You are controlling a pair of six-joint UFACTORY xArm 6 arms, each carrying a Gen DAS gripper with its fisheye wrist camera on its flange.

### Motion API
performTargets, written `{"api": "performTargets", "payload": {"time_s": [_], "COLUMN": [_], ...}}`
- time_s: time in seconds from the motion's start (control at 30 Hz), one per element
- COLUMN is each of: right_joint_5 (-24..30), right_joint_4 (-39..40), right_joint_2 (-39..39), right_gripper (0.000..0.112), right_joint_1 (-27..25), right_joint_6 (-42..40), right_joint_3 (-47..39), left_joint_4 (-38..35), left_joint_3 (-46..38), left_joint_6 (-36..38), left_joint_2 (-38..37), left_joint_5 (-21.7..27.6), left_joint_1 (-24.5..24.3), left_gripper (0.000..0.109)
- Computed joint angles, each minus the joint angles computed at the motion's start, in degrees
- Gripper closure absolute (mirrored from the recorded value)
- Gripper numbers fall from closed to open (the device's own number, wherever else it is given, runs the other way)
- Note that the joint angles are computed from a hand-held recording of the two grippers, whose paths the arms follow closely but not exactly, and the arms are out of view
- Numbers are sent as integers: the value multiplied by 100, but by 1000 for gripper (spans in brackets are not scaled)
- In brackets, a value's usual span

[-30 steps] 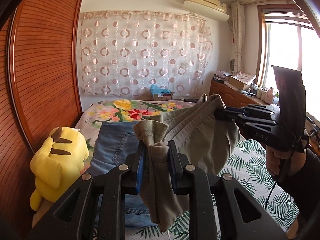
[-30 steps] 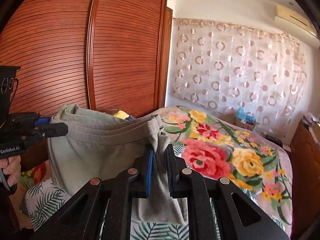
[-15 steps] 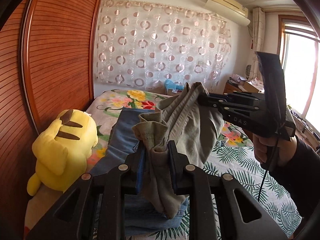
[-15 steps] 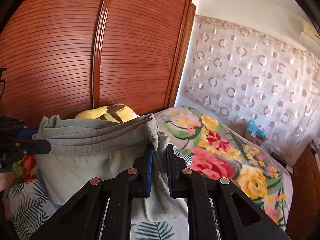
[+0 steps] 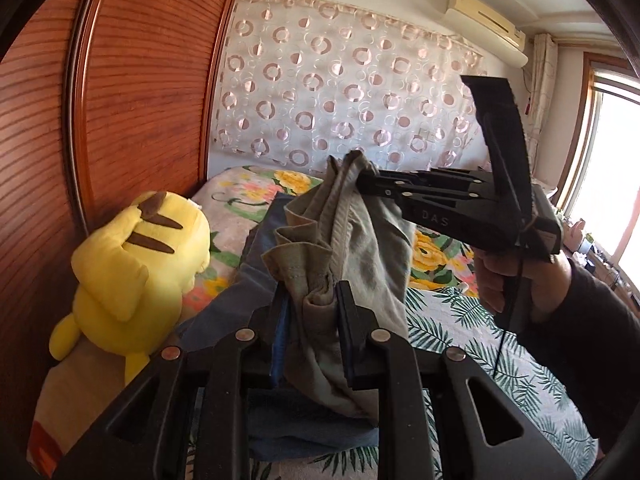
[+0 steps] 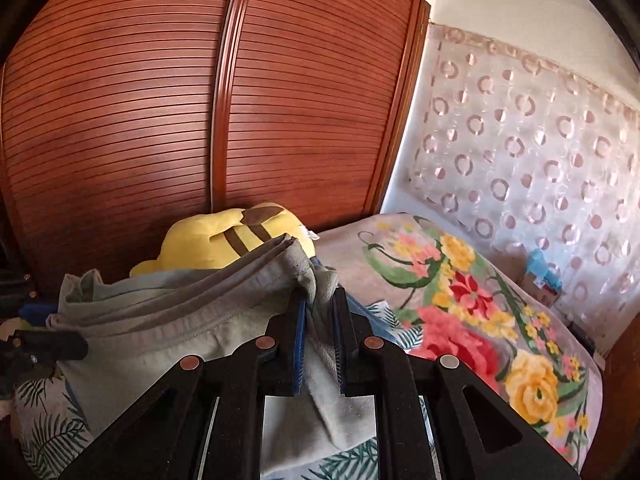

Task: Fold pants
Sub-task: 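Carry the grey pants with both tools over the folded blue jeans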

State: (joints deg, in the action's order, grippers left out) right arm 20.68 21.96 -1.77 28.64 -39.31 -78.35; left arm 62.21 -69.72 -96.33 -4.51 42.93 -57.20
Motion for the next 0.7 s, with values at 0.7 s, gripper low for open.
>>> {"api": "performTargets", "payload": {"time_s": [0.7], "right_joint_5": [825], "right_joint_4": [593], "right_joint_2": [544], "right_gripper": [92], "right_joint_1": [-116], "right_joint_6": [-264], "right_joint_3": [-775], "left_joint_4": [-303], "left_joint_3": [169], "left_joint_6": [-174], "left_joint_2": [34], "left_joint_5": [345], "left_joint_1": [10], "left_gripper": [86]}}
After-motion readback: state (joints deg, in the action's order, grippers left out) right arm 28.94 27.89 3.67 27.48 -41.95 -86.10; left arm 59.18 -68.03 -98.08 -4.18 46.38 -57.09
